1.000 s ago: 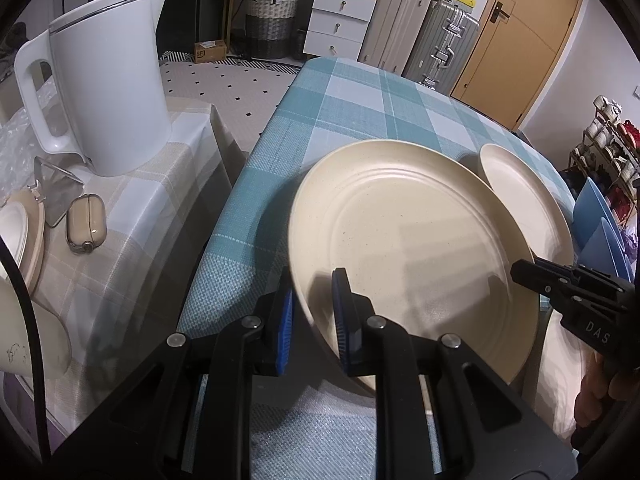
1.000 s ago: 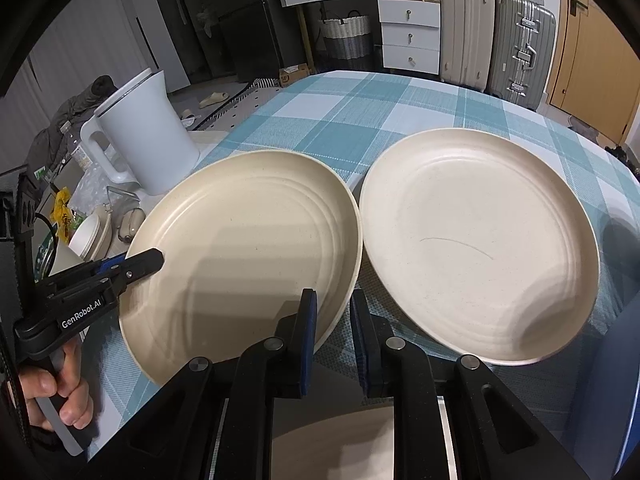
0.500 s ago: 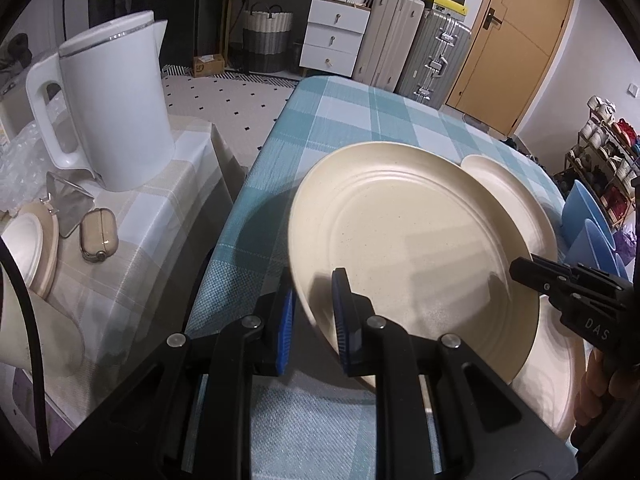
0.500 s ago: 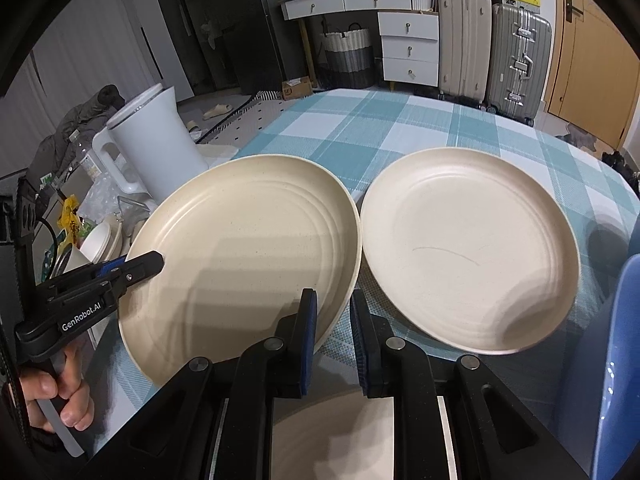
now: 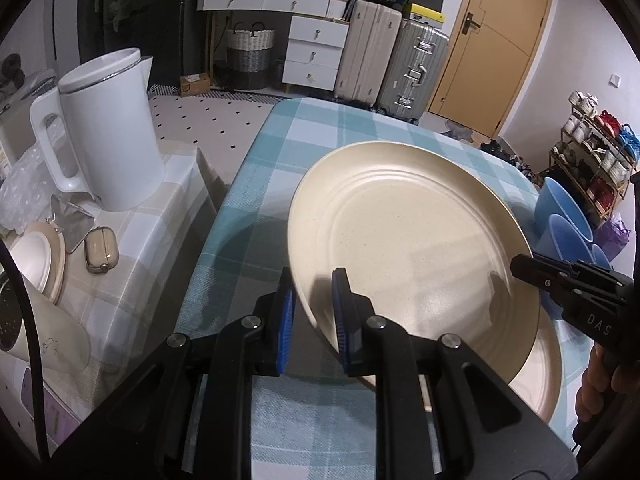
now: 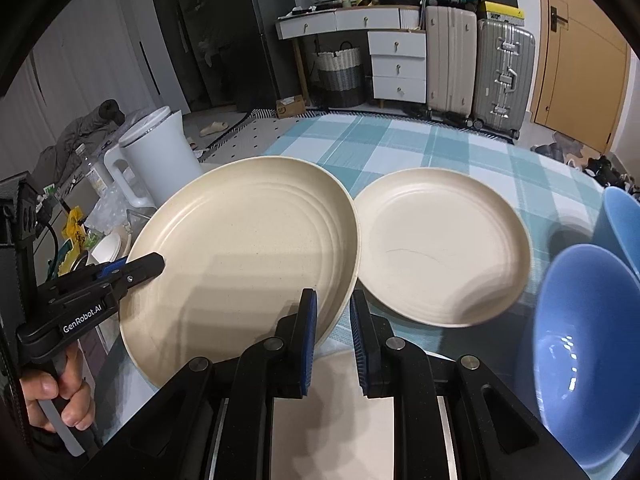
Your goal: Organize plates and bowls
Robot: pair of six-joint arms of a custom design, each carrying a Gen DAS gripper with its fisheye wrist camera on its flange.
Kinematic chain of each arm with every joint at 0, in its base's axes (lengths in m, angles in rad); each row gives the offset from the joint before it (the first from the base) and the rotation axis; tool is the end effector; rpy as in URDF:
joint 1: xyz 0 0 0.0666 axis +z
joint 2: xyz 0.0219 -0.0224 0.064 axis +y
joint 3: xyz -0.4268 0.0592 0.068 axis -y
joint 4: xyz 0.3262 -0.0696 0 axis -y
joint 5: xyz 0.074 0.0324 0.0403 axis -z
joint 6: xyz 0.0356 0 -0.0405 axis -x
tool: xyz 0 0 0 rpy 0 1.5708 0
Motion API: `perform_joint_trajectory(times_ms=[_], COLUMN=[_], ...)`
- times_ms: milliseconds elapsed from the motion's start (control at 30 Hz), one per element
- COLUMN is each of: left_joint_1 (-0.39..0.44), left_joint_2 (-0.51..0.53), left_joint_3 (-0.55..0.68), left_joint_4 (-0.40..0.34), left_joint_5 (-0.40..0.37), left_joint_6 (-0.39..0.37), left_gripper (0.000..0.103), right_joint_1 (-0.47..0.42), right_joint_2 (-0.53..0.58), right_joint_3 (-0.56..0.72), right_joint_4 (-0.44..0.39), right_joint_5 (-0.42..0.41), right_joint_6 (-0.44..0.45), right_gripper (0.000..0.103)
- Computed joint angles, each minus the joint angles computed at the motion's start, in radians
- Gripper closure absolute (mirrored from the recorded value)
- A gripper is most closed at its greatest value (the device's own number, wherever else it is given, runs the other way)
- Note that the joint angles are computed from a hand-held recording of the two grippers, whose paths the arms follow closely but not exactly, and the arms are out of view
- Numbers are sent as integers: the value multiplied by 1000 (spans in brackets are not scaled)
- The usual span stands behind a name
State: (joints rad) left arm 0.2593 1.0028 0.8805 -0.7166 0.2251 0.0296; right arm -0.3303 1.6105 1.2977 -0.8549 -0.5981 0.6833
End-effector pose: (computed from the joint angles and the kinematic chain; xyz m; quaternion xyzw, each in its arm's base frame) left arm 0.2398 0.0550 0.4062 -0.0938 0.9240 -0.0634 0.3652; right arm 0.4392 -0.1298 0.3588 -0.2225 0.9114 0.1595 0.3074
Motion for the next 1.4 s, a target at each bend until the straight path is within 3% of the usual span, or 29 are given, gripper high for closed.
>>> perform_joint_trajectory(times_ms=[367,800,1400], left_joint_1=[-133,-368,-566], left_joint_2=[-71,-140,-207], left_joint_3=[29,46,5], left_joint_4=[-70,-125,-151], left_joint_5=[-62,-212,-329], left_joint_6=[50,153,234], left_gripper=[88,87,87], right_joint_1=[-97,-216,-329], right_joint_2=[-37,-45,-70], right_joint_3=[9,32,-10], right_joint_4=[-58,-143,-166], right_joint_5=[-44,-114,-133], right_joint_6=[39,121,203], right_gripper=[86,86,86])
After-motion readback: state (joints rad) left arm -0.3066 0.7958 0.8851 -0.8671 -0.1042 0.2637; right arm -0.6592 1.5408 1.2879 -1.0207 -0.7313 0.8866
